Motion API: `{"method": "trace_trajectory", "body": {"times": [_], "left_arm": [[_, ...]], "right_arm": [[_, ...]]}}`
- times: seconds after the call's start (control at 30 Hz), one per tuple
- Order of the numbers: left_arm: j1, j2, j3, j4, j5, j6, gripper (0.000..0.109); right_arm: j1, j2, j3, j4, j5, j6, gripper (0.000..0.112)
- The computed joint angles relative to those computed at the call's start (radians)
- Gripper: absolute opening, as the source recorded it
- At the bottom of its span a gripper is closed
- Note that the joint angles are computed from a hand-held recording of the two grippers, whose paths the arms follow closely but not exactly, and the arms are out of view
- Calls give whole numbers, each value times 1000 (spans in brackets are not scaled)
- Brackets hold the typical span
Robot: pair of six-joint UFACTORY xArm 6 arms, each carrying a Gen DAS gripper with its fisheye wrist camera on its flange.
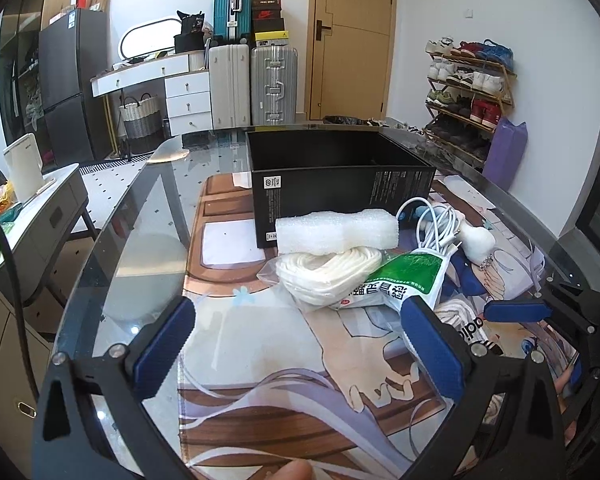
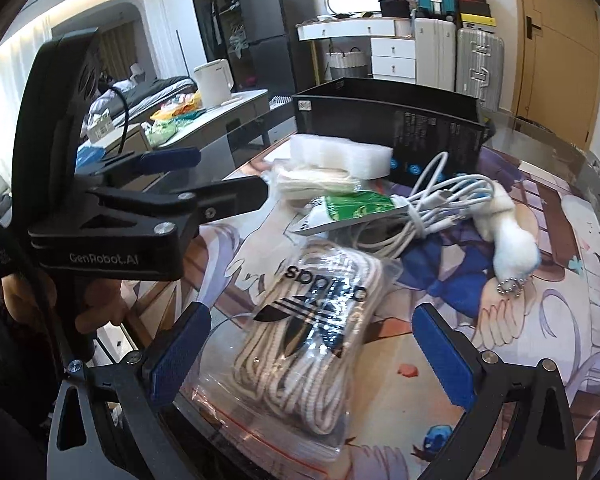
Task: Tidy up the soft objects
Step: 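Close the right gripper on the bagged adidas rope bundle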
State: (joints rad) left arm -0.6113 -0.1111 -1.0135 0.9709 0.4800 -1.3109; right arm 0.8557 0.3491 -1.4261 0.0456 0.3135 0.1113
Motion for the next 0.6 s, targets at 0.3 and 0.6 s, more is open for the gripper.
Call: {"method": "trace_trajectory", "body": {"times": [0.3,0.6], "left_arm": [[3,1,4,-14,-9,18,103],[1,5,2,-38,-4,51,103]], "right_arm": [[-25,7,-17,-140,67,109,102],[-48,-3,1,-146,97,104,102]]}}
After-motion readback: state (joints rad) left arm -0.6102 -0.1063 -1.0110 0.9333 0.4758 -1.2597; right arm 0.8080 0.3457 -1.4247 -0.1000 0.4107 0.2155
